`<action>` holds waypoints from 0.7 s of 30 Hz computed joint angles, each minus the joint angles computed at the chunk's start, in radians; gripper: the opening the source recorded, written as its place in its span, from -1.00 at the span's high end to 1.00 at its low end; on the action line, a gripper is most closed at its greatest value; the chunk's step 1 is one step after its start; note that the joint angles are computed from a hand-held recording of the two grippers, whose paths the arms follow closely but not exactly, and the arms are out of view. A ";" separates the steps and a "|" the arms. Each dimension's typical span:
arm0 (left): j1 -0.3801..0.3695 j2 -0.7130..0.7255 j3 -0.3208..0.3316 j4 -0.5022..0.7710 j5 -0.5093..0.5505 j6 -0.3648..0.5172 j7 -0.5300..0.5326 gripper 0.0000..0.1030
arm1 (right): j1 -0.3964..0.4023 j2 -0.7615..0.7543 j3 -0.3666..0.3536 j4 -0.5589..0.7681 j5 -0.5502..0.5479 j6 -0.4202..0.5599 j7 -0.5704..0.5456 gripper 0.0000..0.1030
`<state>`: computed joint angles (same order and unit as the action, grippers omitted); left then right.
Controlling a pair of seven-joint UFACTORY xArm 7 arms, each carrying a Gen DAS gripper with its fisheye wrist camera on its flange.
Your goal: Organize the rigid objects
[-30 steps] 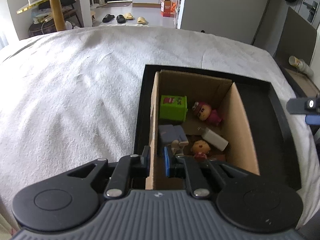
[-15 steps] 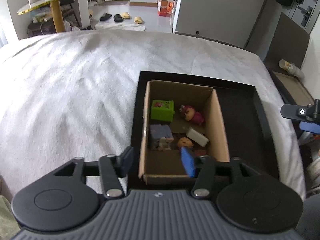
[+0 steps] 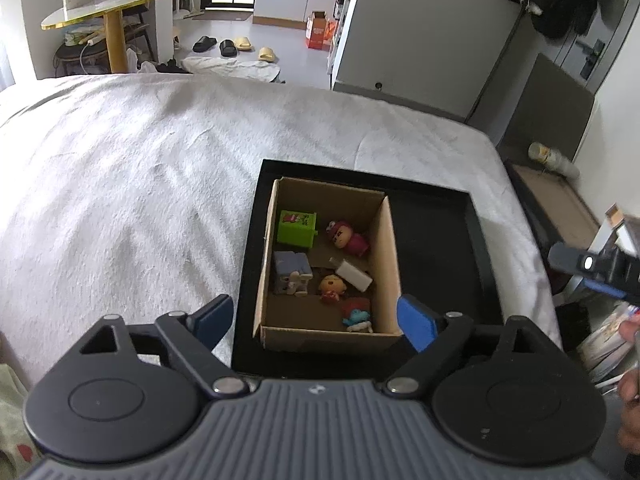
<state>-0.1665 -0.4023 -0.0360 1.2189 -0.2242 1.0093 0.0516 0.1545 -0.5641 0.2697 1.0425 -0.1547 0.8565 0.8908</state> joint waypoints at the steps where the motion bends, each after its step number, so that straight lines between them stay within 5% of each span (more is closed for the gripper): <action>1: -0.002 -0.009 0.003 -0.003 -0.006 0.003 0.002 -0.72 | 0.004 -0.008 0.001 0.001 -0.001 0.006 -0.004 -1.00; 21: -0.011 -0.183 0.046 -0.063 -0.037 0.049 0.075 -0.94 | -0.007 -0.114 0.081 0.048 -0.032 0.121 0.040 -1.00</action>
<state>-0.1777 -0.5853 0.0103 1.1556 -0.2614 1.0579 0.1270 0.1476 -0.6783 0.3508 1.0907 -0.1870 0.9776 0.9308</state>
